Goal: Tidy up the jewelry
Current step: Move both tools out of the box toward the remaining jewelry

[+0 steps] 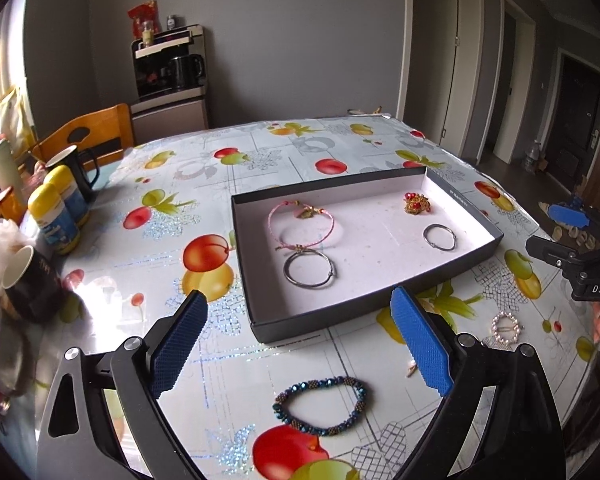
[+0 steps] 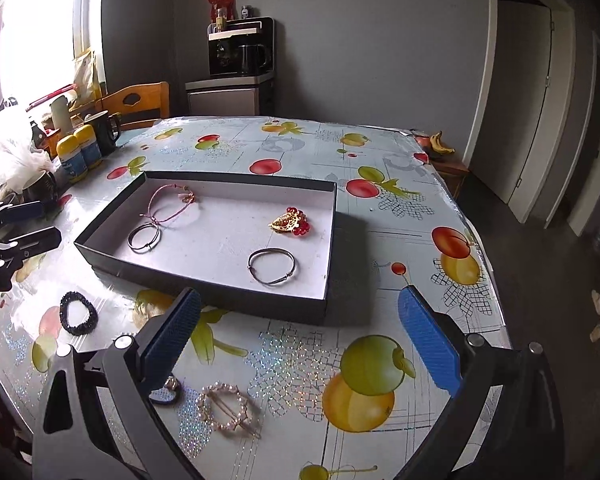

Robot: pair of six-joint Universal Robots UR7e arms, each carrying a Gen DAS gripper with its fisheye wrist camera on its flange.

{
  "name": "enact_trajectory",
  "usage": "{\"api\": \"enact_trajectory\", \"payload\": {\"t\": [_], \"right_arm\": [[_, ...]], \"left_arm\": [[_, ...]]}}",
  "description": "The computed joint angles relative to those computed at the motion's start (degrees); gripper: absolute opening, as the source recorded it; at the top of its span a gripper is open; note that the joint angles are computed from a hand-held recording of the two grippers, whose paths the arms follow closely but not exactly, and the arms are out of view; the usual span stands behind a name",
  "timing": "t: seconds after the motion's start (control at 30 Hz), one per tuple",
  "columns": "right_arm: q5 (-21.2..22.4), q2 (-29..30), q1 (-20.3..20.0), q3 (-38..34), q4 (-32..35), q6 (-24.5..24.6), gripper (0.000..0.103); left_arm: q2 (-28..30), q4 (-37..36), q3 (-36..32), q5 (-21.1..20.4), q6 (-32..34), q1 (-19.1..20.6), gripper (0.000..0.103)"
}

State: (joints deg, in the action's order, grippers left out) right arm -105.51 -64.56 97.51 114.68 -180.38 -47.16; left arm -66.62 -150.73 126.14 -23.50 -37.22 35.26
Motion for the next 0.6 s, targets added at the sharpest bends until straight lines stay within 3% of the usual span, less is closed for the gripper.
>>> {"api": "enact_trajectory", "payload": {"t": [0.3, 0.6], "right_arm": [[0.98, -2.73, -2.1, 4.2, 1.99, -2.4, 0.097], [0.84, -3.89, -3.19, 5.84, 4.56, -2.41, 0.097]], "left_arm": [[-3.57, 11.14, 3.8, -2.22, -9.96, -1.47, 0.095], [-5.84, 13.17, 7.01, -3.48, -12.31, -3.35, 0.095]]}}
